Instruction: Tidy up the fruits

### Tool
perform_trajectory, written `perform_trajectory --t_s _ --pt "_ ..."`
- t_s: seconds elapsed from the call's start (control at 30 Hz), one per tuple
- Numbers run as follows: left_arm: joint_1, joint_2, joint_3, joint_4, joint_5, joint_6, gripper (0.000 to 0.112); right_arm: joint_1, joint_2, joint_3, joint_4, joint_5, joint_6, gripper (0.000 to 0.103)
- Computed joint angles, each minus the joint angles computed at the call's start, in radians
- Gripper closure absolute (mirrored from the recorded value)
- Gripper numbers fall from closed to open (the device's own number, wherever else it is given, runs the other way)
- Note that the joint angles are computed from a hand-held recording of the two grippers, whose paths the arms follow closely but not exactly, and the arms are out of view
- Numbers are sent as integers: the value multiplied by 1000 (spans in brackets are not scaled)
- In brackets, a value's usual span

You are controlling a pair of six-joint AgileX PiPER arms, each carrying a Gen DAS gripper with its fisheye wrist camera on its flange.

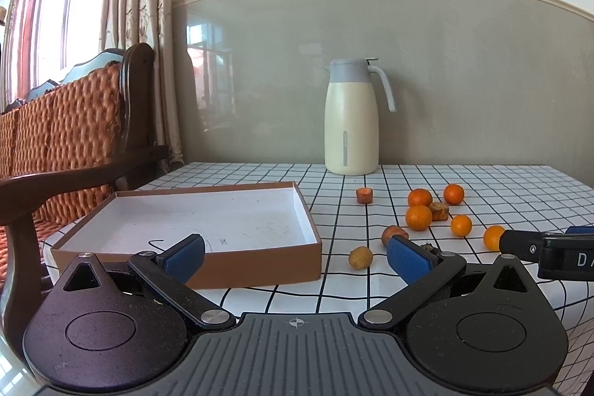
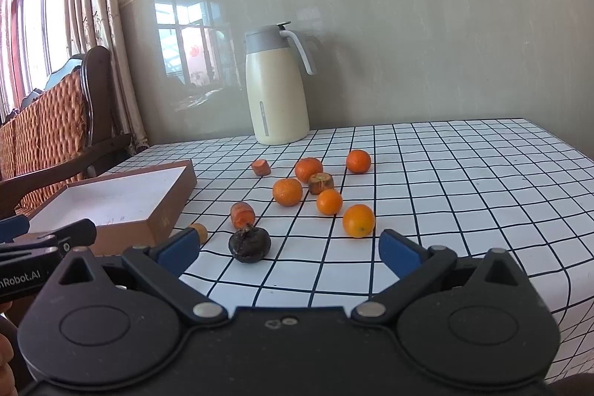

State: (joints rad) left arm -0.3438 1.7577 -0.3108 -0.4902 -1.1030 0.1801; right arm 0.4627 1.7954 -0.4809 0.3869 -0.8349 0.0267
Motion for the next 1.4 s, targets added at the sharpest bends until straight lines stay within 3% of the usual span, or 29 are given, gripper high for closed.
perform_trajectory --t_s 0.63,0.8,0.9,1.0,1.07,1.13,1.2,1.4 --pt "10 21 -99 56 192 17 9 -24 -21 -10 116 58 -81 6" --pt "6 26 -126 73 222 19 9 -102 -54 -10 -40 121 12 6" --pt "-9 40 -163 77 249 30 9 -129 -69 -42 -28 187 -17 6" --pt "-34 62 -200 62 265 56 9 -184 -61 -77 -118 244 38 6" --pt "-43 77 -228 65 287 61 9 -188 -46 -111 -80 277 -25 6" --pt "-54 95 -248 61 292 64 9 -185 -24 -144 -37 300 -103 11" --pt "-64 116 -282 49 308 75 9 -185 0 -176 -17 321 -153 27" --pt "-70 172 -373 45 373 61 9 -235 50 -254 -143 388 -53 30"
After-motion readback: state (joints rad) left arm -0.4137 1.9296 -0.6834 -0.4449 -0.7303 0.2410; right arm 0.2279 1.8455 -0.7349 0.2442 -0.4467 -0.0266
